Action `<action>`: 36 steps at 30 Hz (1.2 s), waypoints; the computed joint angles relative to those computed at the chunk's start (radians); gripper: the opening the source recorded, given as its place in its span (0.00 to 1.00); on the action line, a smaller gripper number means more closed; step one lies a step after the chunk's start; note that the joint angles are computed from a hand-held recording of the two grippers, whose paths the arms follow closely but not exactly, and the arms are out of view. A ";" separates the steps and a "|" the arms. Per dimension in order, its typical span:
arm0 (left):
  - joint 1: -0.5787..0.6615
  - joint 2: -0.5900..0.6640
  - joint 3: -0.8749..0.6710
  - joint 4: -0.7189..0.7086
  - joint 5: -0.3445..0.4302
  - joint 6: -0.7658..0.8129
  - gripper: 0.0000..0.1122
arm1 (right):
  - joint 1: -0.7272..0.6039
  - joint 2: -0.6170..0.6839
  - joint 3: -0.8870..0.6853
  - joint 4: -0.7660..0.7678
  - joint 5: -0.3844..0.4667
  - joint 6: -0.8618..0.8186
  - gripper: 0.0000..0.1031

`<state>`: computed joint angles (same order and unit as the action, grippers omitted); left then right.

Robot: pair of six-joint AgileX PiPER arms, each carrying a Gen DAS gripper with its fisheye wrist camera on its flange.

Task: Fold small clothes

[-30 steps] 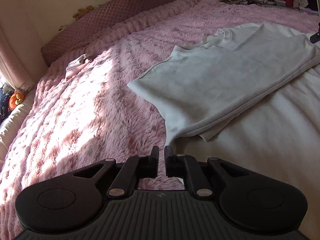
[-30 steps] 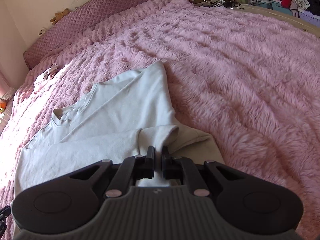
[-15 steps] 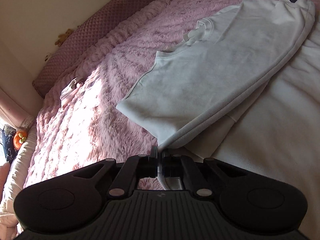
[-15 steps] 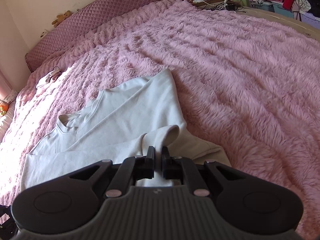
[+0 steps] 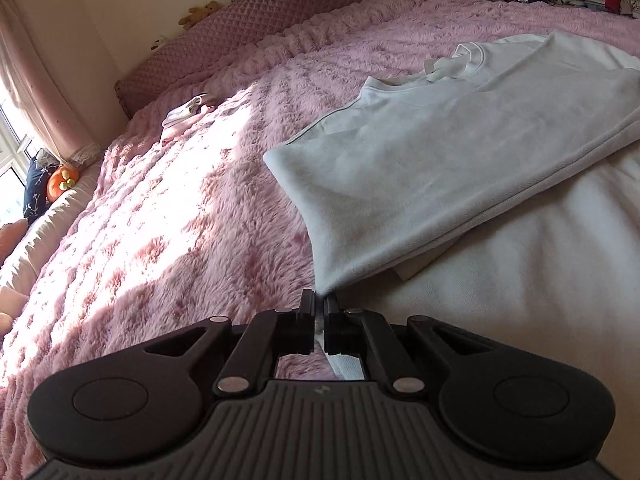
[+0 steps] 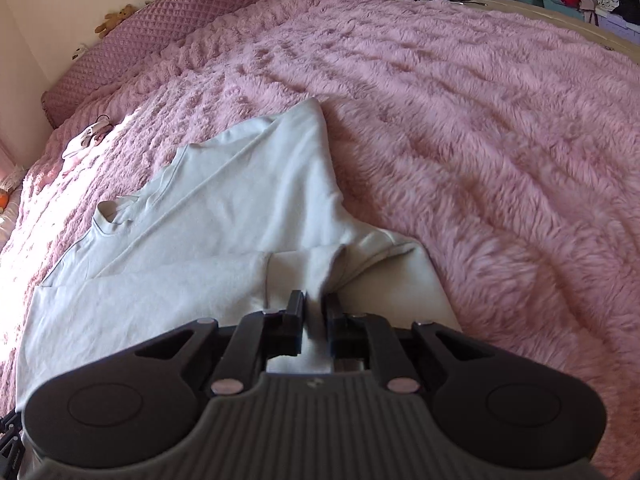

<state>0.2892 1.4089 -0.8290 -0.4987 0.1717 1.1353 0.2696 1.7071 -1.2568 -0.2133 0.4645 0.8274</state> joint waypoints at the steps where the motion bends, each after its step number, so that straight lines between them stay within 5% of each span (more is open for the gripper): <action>1: 0.012 -0.015 0.001 0.027 0.004 -0.022 0.04 | -0.001 -0.004 0.001 -0.002 0.003 0.005 0.12; 5: 0.089 -0.089 -0.016 -0.168 0.092 0.096 0.08 | 0.006 -0.071 0.037 -0.062 0.002 0.071 0.37; 9: 0.120 -0.089 -0.108 -0.328 0.233 0.087 0.10 | -0.013 -0.169 0.128 0.075 -0.068 -0.036 0.59; 13: 0.125 0.010 -0.228 -0.385 0.395 -0.080 0.11 | -0.005 -0.168 0.153 0.115 -0.045 -0.035 0.59; 17: 0.100 0.082 -0.271 -0.354 0.433 -0.240 0.15 | -0.020 -0.162 0.183 0.255 -0.090 -0.152 0.58; 19: 0.122 0.114 -0.284 -0.376 0.483 -0.301 0.21 | 0.001 -0.153 0.157 0.172 -0.056 -0.116 0.46; 21: 0.141 0.132 -0.285 -0.388 0.505 -0.352 0.23 | 0.008 -0.137 0.123 0.168 -0.012 -0.157 0.03; 25: 0.133 0.167 -0.310 -0.197 0.492 -0.553 0.23 | 0.009 -0.150 0.124 0.118 0.023 -0.113 0.00; 28: 0.180 0.183 -0.309 -0.248 0.523 -0.534 0.22 | 0.030 -0.136 0.114 0.009 0.099 -0.037 0.00; 32: 0.245 0.111 -0.306 -0.273 0.608 -0.520 0.23 | -0.011 -0.205 0.193 0.108 0.047 -0.084 0.02; 36: 0.341 -0.013 -0.289 -0.331 0.740 -0.436 0.36 | -0.030 -0.352 0.257 0.217 0.028 -0.167 0.30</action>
<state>0.6299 1.3957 -1.1184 -0.8293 0.9119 0.6995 0.2396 1.3546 -0.9996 0.0037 0.4928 0.6607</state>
